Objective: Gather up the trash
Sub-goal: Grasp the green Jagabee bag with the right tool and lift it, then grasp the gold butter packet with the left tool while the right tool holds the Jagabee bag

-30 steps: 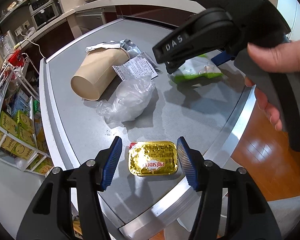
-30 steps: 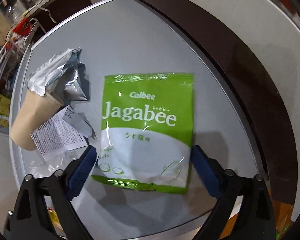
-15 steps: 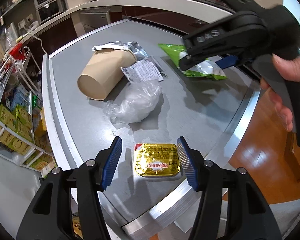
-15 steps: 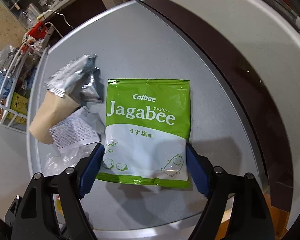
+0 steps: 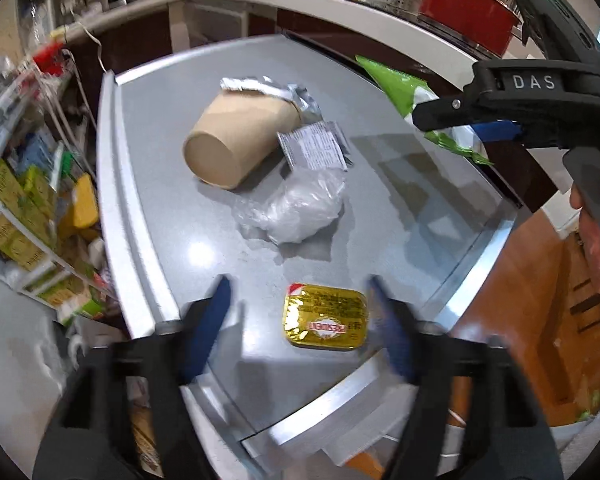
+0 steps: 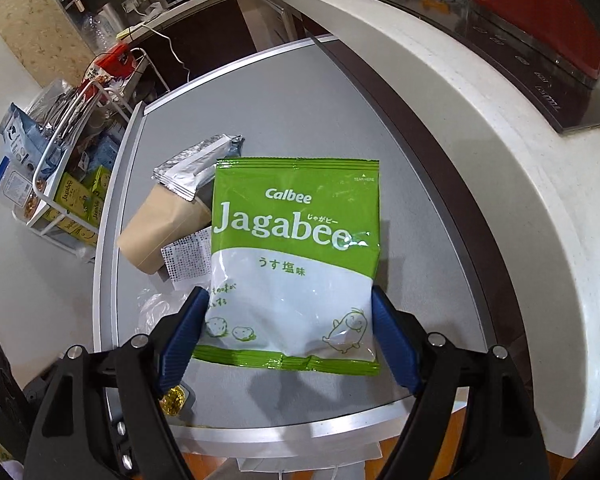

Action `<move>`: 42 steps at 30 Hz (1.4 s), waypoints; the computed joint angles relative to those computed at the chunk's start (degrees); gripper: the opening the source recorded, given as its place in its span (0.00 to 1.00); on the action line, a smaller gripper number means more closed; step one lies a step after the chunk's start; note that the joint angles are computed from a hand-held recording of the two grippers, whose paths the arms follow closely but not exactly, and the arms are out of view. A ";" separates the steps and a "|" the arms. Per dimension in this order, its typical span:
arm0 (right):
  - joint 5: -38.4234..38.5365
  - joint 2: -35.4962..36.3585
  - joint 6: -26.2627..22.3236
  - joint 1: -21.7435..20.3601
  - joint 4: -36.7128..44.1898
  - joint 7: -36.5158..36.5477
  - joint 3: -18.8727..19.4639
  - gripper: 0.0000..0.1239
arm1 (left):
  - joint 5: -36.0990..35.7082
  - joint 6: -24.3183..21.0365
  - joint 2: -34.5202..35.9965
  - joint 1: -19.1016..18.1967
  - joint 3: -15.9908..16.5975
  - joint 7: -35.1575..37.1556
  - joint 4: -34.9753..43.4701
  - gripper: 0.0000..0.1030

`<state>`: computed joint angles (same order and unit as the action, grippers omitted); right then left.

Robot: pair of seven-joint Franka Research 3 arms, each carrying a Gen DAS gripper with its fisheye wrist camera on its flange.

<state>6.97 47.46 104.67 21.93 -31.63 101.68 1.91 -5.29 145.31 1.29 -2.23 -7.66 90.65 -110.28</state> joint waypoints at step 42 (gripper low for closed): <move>6.78 -23.31 19.74 -2.47 -28.53 -13.44 2.90 0.63 | 16.86 4.03 -5.31 0.58 0.51 -19.58 5.19 0.49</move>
